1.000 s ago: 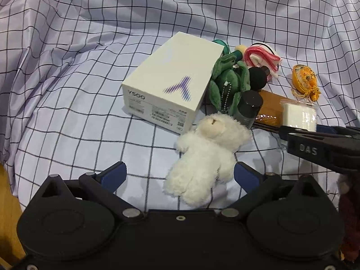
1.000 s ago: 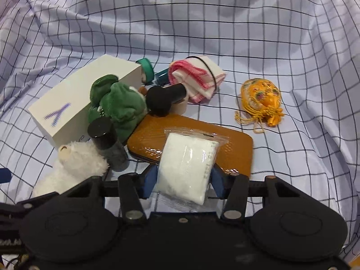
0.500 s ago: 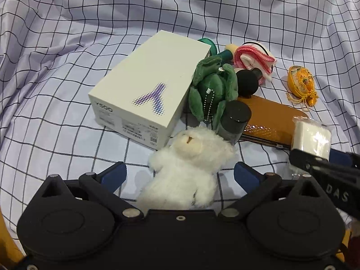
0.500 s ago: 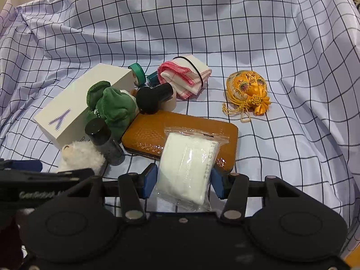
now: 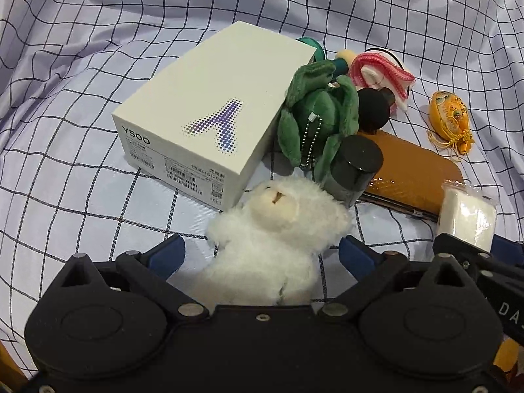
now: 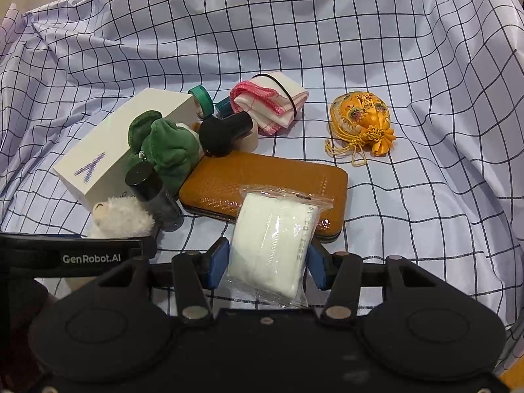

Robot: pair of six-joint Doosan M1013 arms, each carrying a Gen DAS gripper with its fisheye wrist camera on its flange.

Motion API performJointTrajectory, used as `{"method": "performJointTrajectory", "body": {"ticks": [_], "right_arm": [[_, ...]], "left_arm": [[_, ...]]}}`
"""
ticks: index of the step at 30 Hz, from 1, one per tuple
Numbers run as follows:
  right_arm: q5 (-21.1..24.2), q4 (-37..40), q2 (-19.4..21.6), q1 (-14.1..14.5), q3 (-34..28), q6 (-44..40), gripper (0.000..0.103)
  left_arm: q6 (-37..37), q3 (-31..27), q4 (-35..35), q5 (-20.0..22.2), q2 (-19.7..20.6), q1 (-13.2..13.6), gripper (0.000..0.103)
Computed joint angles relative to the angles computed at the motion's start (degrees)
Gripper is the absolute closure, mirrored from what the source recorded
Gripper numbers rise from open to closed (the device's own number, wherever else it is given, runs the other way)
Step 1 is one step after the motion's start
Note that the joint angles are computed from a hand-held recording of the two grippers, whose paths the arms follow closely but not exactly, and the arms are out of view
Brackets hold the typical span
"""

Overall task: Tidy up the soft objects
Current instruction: 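Grasp the white teddy bear with the left tool while the right tool grasps the towel pack, then carry the teddy bear with the left tool while the right tool carries the towel pack over the basket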

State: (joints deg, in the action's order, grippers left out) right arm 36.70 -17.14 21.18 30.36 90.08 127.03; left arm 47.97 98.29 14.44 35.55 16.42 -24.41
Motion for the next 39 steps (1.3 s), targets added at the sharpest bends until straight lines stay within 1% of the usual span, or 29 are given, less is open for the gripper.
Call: {"method": "performJointTrajectory", "body": {"ticks": [1, 3, 4, 5, 8, 12, 20, 23, 27, 39], "right_arm": [[0.08, 0.10, 0.01, 0.00, 0.02, -0.02, 0.053], [0.23, 0.17, 0.03, 0.02, 0.05, 0.02, 0.053], [0.25, 0.20, 0.01, 0.04, 0.12, 0.02, 0.053], [0.30, 0.30, 0.00, 0.04, 0.16, 0.01, 0.053], [0.41, 0.50, -0.04, 0.07, 0.23, 0.01, 0.053], [0.34, 0.40, -0.29, 0.09, 0.45, 0.23, 0.053], [-0.12, -0.78, -1.34, 0.37, 1.18, 1.45, 0.053], [-0.42, -1.43, -1.97, 0.61, 1.67, 2.11, 0.053], [-0.94, -2.42, -3.16, 1.07, 2.59, 3.07, 0.053], [-3.38, -5.55, -8.58, 2.84, 7.02, 6.85, 0.053]], "left_arm": [[-0.14, 0.02, 0.26, -0.07, -0.03, -0.05, 0.013], [-0.34, 0.12, 0.58, -0.40, -0.13, -0.09, 0.025], [-0.24, 0.16, 0.50, -0.51, -0.18, -0.05, 0.029], [-0.26, 0.21, 0.49, -0.67, -0.26, -0.02, 0.034], [0.40, 0.42, -0.57, -1.24, -0.52, 0.16, 0.039], [0.54, 0.84, -1.23, -1.63, -1.07, 0.10, 0.039], [-1.33, 2.01, 0.86, -2.25, -3.08, -0.78, 0.039], [-1.76, 2.40, 1.81, -1.90, -3.91, -1.35, 0.039], [-2.34, 3.51, 2.48, -2.20, -5.44, -2.11, 0.039], [-8.89, 7.22, 8.16, -1.79, -10.41, -5.19, 0.039]]}}
